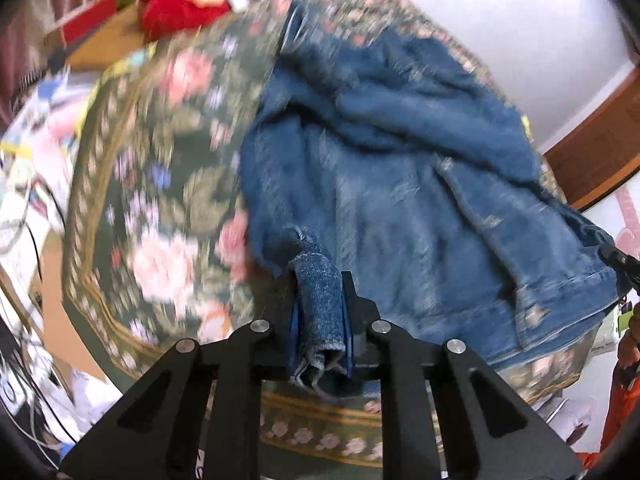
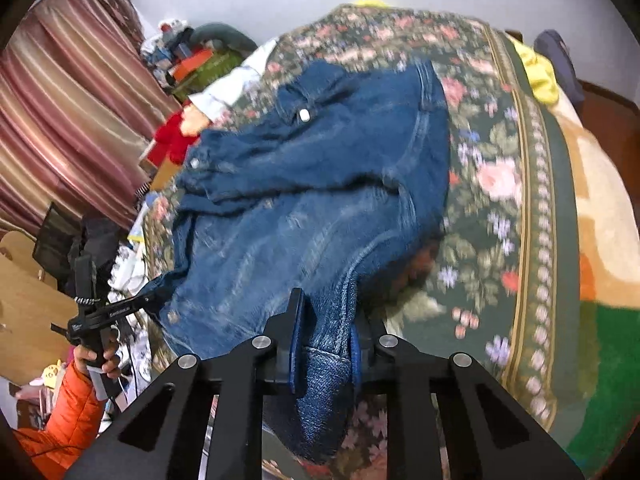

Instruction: Fold large clothes

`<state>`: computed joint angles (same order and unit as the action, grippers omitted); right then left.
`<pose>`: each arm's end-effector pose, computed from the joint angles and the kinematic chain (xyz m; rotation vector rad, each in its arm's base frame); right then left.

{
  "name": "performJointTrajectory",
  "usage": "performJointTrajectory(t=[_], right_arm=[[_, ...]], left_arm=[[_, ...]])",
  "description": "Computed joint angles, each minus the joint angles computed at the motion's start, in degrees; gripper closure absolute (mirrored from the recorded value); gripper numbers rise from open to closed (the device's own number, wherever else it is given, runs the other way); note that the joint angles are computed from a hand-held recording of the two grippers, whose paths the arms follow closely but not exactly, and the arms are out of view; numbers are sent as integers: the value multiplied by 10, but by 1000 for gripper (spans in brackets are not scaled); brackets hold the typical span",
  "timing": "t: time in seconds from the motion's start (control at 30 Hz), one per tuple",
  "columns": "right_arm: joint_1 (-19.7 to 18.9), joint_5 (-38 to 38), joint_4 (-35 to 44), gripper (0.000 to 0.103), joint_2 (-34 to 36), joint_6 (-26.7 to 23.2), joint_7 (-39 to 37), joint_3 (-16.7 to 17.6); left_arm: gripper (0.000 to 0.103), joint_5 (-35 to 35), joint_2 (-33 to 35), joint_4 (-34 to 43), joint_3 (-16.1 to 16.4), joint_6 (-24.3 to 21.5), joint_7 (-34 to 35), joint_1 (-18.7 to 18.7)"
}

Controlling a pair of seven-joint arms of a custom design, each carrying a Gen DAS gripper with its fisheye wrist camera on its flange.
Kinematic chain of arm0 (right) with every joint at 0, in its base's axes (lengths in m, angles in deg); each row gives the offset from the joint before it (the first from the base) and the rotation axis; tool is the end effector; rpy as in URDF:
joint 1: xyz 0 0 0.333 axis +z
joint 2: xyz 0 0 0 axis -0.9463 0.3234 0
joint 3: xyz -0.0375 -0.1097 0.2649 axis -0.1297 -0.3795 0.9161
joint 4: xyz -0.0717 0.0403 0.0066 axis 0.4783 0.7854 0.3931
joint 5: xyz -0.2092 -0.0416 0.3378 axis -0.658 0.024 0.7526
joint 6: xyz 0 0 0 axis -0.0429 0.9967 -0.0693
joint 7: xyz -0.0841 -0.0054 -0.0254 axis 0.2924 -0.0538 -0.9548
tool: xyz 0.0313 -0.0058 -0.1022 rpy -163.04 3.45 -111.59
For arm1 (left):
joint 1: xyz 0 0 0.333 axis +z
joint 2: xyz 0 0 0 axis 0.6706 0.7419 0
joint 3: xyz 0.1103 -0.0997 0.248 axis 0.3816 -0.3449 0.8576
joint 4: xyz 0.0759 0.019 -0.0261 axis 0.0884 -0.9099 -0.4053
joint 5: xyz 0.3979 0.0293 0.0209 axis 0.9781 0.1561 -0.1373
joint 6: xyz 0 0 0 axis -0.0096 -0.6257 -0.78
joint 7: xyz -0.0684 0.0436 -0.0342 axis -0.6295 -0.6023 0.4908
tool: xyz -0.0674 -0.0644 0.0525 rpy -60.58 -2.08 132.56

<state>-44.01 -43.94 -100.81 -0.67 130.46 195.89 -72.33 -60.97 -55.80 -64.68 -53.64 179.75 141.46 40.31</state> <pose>0.3978 0.2659 0.4986 -1.6570 1.8545 -0.1950 0.4583 -0.0277 0.4529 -2.0114 2.1652 -0.8763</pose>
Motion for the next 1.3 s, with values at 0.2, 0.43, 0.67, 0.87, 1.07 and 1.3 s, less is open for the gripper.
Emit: performJointTrajectory(t=[0.2, 0.43, 0.67, 0.87, 1.07, 1.3], right_arm=[[-17, -16, 33, 87, 19, 33, -11, -6], [-48, -24, 98, 87, 79, 78, -26, -20], [-88, -9, 204, 87, 183, 117, -40, -41], [-135, -93, 343, 96, 302, 91, 27, -48], [-162, -46, 428, 95, 380, 25, -31, -42], [-159, -54, 403, 95, 380, 12, -102, -30]], left_arm=[[87, -35, 12, 59, 7, 37, 31, -20], [87, -86, 107, 186, 13, 68, 46, -21], [87, -5, 281, 368, -28, 110, -108, 16], [87, 132, 427, 525, -36, 84, -231, 12], [86, 314, 552, 667, 0, 11, -316, -41], [81, 399, 606, 755, 2, -63, -312, -53]])
